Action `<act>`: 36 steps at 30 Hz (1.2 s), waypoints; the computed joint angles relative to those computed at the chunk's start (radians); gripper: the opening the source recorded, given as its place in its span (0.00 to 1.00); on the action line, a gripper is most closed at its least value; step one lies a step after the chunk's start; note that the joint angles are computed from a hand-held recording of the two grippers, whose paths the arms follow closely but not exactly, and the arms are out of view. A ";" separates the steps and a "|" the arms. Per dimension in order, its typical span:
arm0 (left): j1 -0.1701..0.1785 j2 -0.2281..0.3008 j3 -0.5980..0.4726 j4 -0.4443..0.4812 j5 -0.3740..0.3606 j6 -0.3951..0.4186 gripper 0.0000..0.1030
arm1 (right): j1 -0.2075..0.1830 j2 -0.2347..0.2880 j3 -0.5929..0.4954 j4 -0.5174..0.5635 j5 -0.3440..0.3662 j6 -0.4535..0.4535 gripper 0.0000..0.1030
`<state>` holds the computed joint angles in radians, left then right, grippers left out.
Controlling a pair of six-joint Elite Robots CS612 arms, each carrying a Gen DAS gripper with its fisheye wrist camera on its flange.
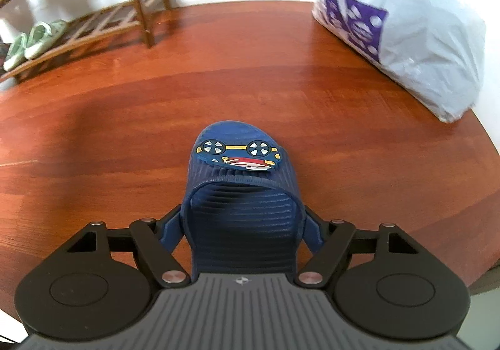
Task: Organize scattered shoes
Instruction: 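Lift both navy slides and carry them toward the shoe rack, then raise both held slides up to the top rack shelf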
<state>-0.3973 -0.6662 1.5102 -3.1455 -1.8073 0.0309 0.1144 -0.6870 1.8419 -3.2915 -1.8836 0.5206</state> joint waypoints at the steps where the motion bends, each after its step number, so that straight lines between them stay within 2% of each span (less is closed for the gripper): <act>1: 0.003 0.000 0.001 -0.002 0.002 -0.005 0.83 | 0.001 -0.006 -0.007 0.005 0.010 -0.005 0.78; 10: 0.055 0.012 -0.038 0.003 0.022 -0.042 0.83 | 0.028 -0.028 -0.151 0.091 0.090 -0.043 0.78; 14: 0.079 0.021 -0.067 0.018 0.007 -0.027 0.83 | 0.047 -0.009 -0.272 0.162 0.101 -0.088 0.78; 21: 0.118 0.043 -0.128 0.025 -0.010 0.000 0.83 | 0.053 0.033 -0.458 0.241 0.089 -0.161 0.78; 27: 0.143 0.065 -0.179 0.043 -0.019 -0.011 0.83 | 0.043 0.091 -0.654 0.318 0.065 -0.276 0.78; 36: 0.162 0.094 -0.242 0.080 -0.014 -0.021 0.83 | 0.026 0.222 -0.957 0.479 0.030 -0.353 0.78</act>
